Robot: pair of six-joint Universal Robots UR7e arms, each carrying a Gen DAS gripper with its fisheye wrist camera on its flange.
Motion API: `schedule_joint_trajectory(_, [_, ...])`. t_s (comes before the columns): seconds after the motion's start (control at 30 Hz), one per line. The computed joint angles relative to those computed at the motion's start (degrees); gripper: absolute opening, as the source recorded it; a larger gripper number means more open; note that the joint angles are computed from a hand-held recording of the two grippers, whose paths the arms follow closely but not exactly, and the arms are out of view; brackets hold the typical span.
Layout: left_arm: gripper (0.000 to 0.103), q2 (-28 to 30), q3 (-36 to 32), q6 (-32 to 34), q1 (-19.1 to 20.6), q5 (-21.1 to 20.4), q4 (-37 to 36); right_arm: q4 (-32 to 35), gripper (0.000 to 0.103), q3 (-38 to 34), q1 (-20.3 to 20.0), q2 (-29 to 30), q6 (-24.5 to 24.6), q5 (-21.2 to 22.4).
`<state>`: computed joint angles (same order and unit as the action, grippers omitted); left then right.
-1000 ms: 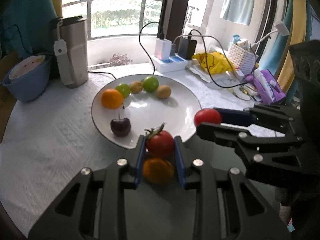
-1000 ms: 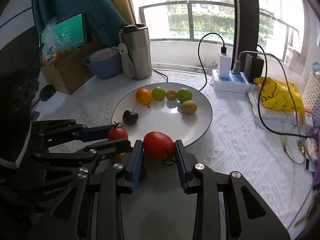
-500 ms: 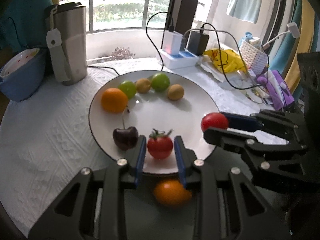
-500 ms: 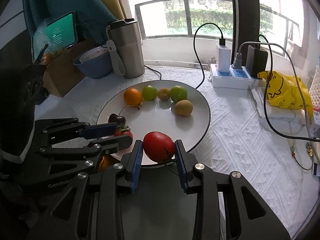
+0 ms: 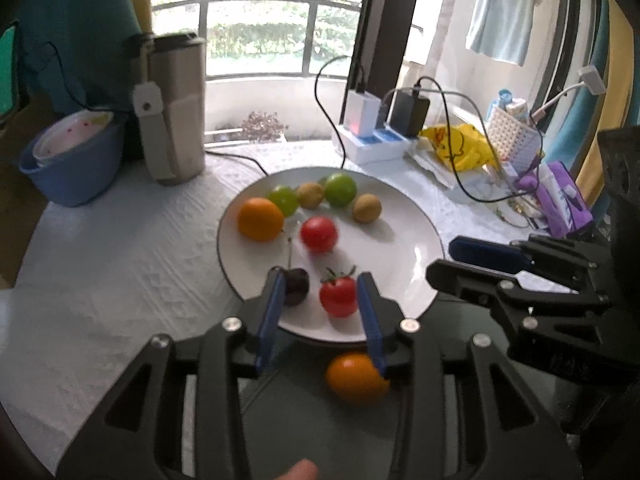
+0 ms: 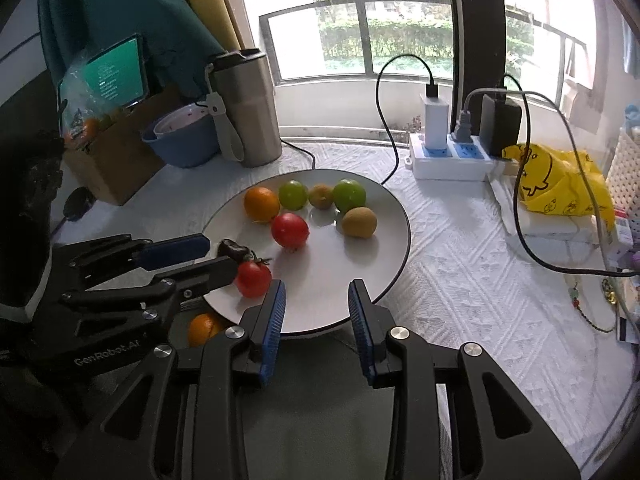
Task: Organize fruits
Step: 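Lower both tomatoes onto the plate and open both tools, then move both open tools back toward the orange and dark cherry on the tray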
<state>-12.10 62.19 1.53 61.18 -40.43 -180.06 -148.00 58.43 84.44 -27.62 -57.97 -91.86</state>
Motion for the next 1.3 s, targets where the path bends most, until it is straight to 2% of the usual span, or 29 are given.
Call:
schedule_joint_trajectory(0.2, [0.048,-1.76,4.17,-0.13,-1.36,1.54,-3.63,-2.37,0.035,4.47,0.35,-2.61,-0.63,0.74])
schedule_joint_trajectory(0.23, [0.053,-2.09,4.99,-0.17,-1.64,1.85,-4.18,-2.78,0.035,5.18,0.38,-3.03,-0.72,0.83])
schedule_joint_trajectory(0.33, [0.079,-2.73,6.78,-0.08,-2.25,2.61,-5.29,-4.18,0.035,7.57,0.43,-4.40,-1.01,1.06])
schedule_joint_trajectory(0.37, [0.084,-2.97,7.35,-0.09,-2.40,2.65,-5.66,-4.64,0.035,8.28,0.41,-4.82,-1.06,1.13])
schedule_joint_trajectory(0.4, [0.086,-3.21,7.91,-0.11,-2.56,2.71,-6.07,-5.18,0.035,9.17,0.41,-5.37,-1.04,1.23])
schedule_joint_trajectory(0.9, [0.086,-6.57,17.03,-1.68,-4.68,2.79,-10.56,-10.94,0.035,18.69,-0.16,-10.67,-1.54,1.00])
schedule_joint_trajectory(1.3, [0.086,-8.18,22.82,-6.31,-4.40,3.69,-12.35,-10.30,0.035,21.11,-0.57,-10.54,-1.99,-1.81])
